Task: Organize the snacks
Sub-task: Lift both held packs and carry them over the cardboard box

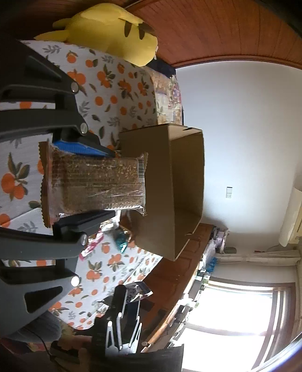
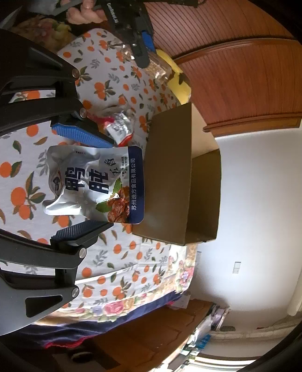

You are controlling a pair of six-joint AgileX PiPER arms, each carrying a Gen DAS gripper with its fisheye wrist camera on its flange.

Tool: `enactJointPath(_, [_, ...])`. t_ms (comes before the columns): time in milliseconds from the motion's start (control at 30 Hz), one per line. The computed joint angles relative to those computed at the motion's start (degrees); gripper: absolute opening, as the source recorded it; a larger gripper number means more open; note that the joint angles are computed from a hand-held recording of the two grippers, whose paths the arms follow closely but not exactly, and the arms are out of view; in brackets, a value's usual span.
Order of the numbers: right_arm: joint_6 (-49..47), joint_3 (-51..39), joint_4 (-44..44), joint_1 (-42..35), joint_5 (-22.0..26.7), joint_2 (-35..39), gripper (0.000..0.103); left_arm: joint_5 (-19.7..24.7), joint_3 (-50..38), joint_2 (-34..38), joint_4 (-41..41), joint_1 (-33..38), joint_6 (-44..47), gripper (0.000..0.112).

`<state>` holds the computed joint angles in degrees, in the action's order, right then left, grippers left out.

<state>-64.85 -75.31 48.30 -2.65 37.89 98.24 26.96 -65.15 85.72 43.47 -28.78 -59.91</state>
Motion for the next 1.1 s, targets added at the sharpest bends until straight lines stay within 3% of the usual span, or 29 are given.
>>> enactJointPath(767, [1.0,-15.1,2.3,1.4,4.9,11.6,0.062,-7.7,-11.4,11.5,-12.8,8.0,15.2,0.042])
enactJointPath(1100, [5.7,-34.4,1.5,3.1,7.9,19.3,0.062,-7.0,-25.7,18.5,-23.0,12.2,28.4,0.042])
